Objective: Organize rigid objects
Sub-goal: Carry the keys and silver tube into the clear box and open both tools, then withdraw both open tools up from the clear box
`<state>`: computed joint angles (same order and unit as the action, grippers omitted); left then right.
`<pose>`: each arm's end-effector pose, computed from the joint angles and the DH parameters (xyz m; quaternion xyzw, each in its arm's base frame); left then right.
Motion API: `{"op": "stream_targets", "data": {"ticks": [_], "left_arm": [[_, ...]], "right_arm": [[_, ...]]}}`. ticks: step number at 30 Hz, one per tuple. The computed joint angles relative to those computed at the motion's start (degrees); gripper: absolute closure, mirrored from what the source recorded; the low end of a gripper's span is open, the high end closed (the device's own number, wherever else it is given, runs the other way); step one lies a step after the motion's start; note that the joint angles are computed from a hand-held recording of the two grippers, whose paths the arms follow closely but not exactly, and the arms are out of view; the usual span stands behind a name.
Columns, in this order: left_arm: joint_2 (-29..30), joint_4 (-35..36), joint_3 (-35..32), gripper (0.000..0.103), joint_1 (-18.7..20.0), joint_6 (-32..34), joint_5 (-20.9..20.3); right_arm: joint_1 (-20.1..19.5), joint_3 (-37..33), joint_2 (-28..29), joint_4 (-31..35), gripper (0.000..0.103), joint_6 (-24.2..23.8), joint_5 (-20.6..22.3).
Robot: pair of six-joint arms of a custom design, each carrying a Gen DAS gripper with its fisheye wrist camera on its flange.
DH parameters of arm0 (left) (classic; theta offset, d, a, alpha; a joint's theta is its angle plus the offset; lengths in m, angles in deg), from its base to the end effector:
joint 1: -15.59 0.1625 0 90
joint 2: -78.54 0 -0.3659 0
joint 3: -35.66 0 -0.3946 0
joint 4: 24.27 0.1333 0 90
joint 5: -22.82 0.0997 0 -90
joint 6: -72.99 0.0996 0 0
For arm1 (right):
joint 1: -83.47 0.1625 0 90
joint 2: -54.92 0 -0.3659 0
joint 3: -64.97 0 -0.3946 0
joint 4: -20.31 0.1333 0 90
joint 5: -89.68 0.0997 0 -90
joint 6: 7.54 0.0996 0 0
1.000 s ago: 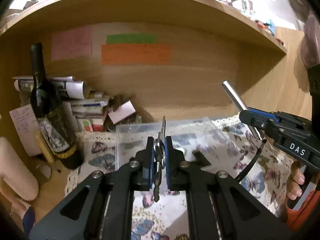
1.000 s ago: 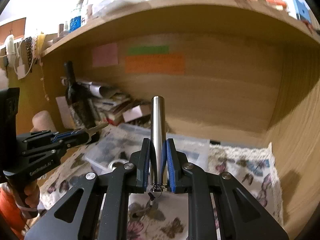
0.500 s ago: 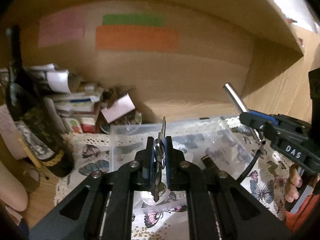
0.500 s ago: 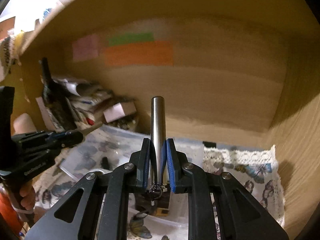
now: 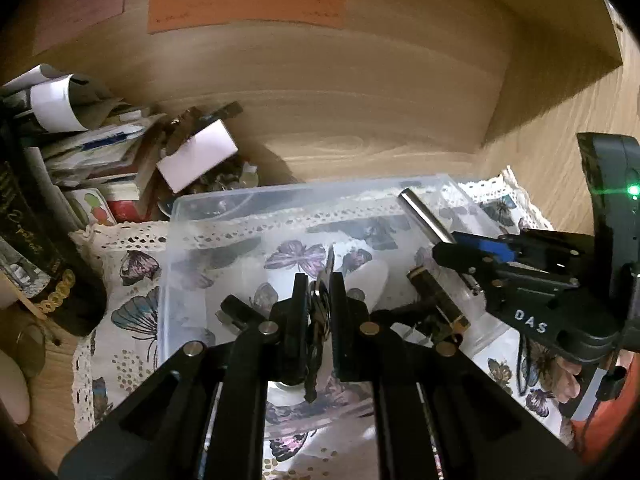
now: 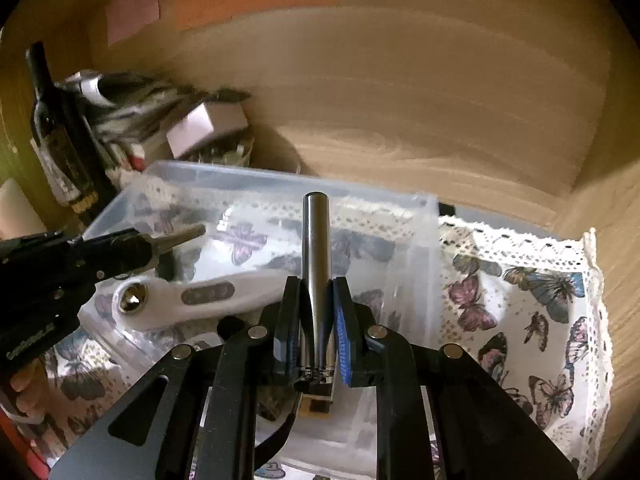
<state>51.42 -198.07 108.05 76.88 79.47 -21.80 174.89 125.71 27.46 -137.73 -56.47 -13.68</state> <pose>-0.1692 -0.7339 0.0563 0.1420 0.8687 -0.3689 0.2986 0.1299 -0.7887 0.0919 0.3718 -0.8726 0.2268 0.2211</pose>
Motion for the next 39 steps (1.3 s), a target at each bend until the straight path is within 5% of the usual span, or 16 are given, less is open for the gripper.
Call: {"op": "stream_targets", "data": {"ticks": [11,16,22,33,39], "left_arm": [[-1.8,-2.4,2.4,0.094,-1.3,0.6,1.5],[-3.8,-7.3,5.7,0.09,-3.0,2.2,2.7],[-6.0,-17.4,11.0,0.071,-6.1,6.7,4.6],[-7.6,-39.3,19.6,0.012,-12.6,16.9,9.6],[-8.6,-45.9,23.0,0.003,-15.2,19.1,11.4]], "right_arm": [[0.1,3.2,-2.6,-1.9,0.087,-1.7,1.7],[0.7,8.9,-6.5,-6.7,0.079,-2.8,4.3],[1.1,17.7,-13.0,-13.3,0.062,-4.4,9.4],[-0.4,31.7,-23.5,-23.1,0.027,-5.4,20.5],[-1.3,36.7,-26.3,-28.3,0.002,-4.2,23.3]]}}
